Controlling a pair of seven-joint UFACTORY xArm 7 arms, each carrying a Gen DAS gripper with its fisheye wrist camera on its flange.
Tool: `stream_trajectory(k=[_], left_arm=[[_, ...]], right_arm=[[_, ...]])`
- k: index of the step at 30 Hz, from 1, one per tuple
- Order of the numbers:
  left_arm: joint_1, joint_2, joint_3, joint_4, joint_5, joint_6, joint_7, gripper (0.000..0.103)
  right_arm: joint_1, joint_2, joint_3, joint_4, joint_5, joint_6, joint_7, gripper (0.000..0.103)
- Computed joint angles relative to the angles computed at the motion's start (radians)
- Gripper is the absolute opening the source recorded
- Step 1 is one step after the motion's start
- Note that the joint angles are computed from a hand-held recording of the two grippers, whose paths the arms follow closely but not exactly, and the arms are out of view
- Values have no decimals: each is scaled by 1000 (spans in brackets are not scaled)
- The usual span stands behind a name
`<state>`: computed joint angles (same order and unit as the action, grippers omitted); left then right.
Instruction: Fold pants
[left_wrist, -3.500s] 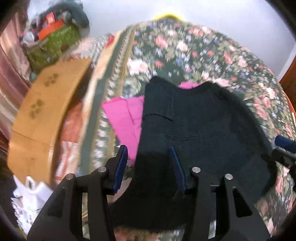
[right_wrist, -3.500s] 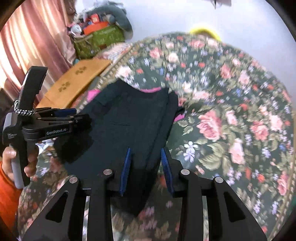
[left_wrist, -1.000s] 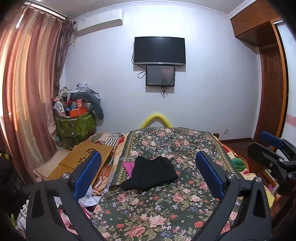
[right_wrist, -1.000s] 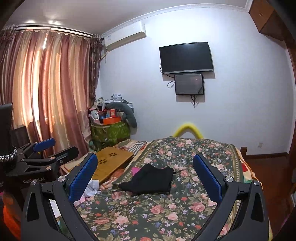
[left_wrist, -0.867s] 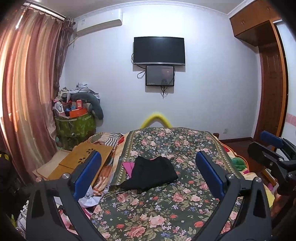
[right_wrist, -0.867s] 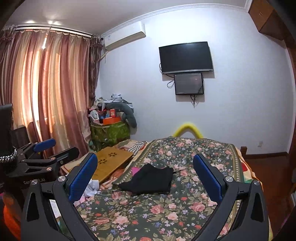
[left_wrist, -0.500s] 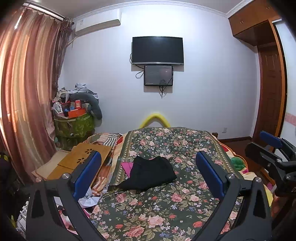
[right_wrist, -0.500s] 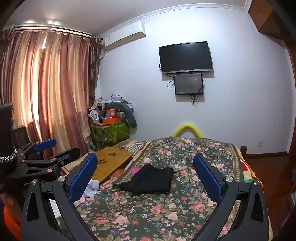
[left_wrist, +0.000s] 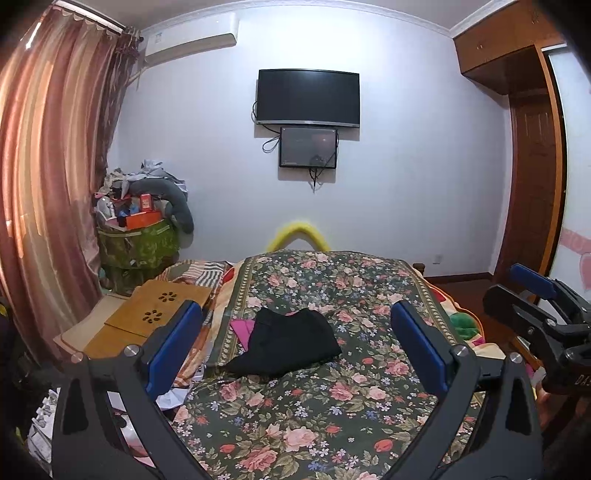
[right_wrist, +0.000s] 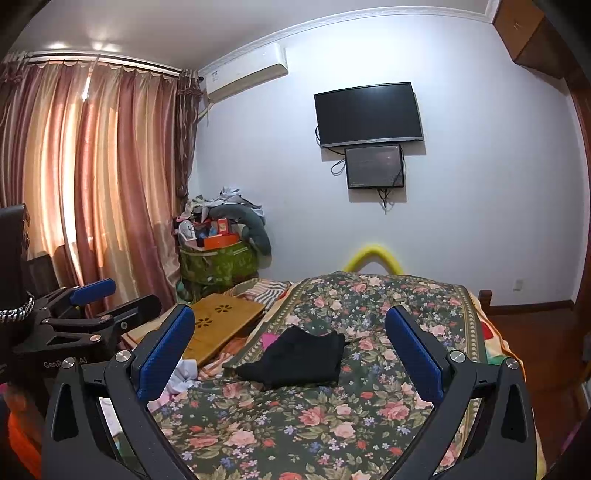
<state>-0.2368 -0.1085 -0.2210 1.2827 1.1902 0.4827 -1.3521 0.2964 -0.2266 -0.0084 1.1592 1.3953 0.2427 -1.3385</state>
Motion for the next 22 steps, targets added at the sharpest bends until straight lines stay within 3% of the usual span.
stream_trajectory(k=[22], left_arm=[[3, -6, 0, -16, 34, -24, -25, 103]], right_arm=[[6, 5, 0, 0, -36, -17, 36, 103]])
